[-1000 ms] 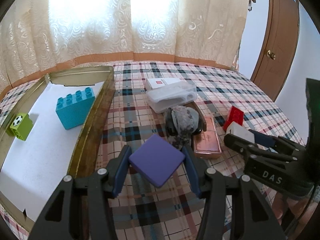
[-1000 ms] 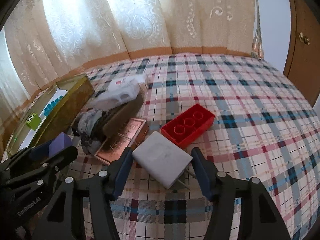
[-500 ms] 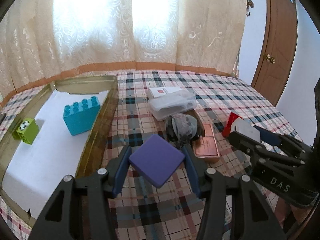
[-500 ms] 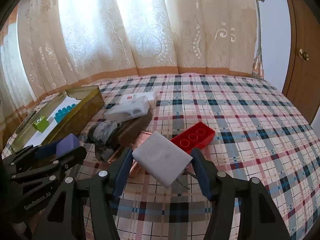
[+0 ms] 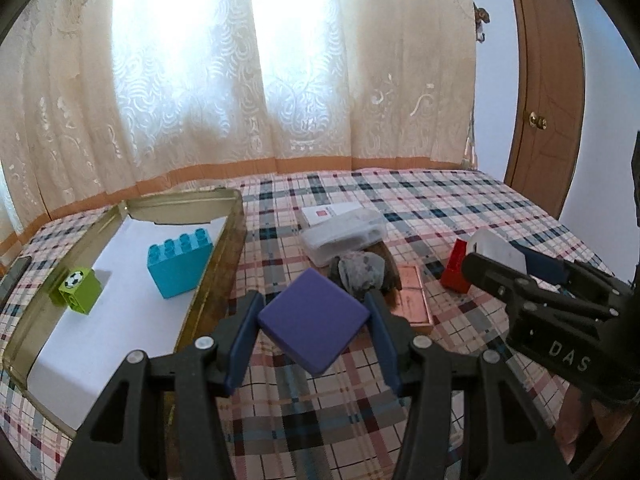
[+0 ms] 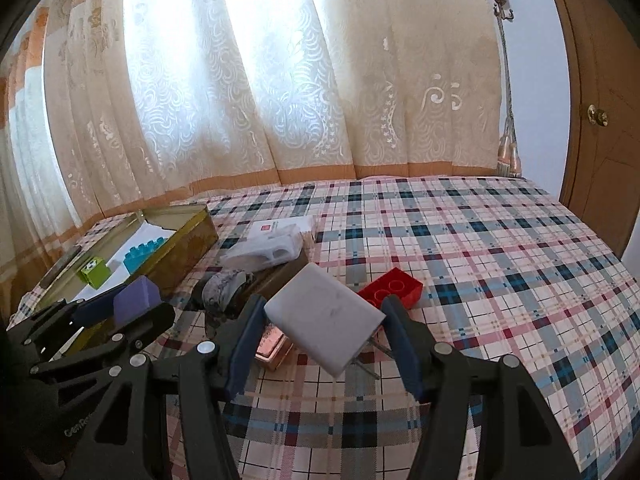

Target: Organize rigid objects

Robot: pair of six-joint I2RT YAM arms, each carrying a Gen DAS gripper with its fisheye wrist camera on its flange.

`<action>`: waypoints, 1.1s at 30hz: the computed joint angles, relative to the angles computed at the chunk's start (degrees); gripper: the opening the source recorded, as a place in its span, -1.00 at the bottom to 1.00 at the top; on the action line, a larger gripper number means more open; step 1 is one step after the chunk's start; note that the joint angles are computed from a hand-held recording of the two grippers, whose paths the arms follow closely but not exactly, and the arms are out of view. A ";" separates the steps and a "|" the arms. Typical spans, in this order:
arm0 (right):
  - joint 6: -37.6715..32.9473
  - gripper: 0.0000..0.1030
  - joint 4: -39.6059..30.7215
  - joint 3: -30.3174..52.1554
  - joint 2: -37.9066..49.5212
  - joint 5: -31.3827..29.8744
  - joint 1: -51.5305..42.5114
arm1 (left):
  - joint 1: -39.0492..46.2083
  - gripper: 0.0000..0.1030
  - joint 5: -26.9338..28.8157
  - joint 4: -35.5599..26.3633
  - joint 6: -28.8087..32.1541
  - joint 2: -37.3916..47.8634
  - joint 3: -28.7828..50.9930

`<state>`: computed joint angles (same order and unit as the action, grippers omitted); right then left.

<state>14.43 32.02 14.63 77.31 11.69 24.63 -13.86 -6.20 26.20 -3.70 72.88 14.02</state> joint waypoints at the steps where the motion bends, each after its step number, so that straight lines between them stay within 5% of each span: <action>1: 0.01 0.21 0.32 -0.21 -0.14 0.18 0.09 | 0.00 0.02 -0.15 0.52 0.00 -0.44 -0.42; 33: -2.30 0.21 13.34 -7.90 -4.80 14.37 9.47 | 1.61 0.02 -1.74 5.95 0.25 -12.22 -8.92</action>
<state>12.14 45.37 6.73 72.51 26.06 34.10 -12.24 -7.94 32.15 -3.45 60.65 5.10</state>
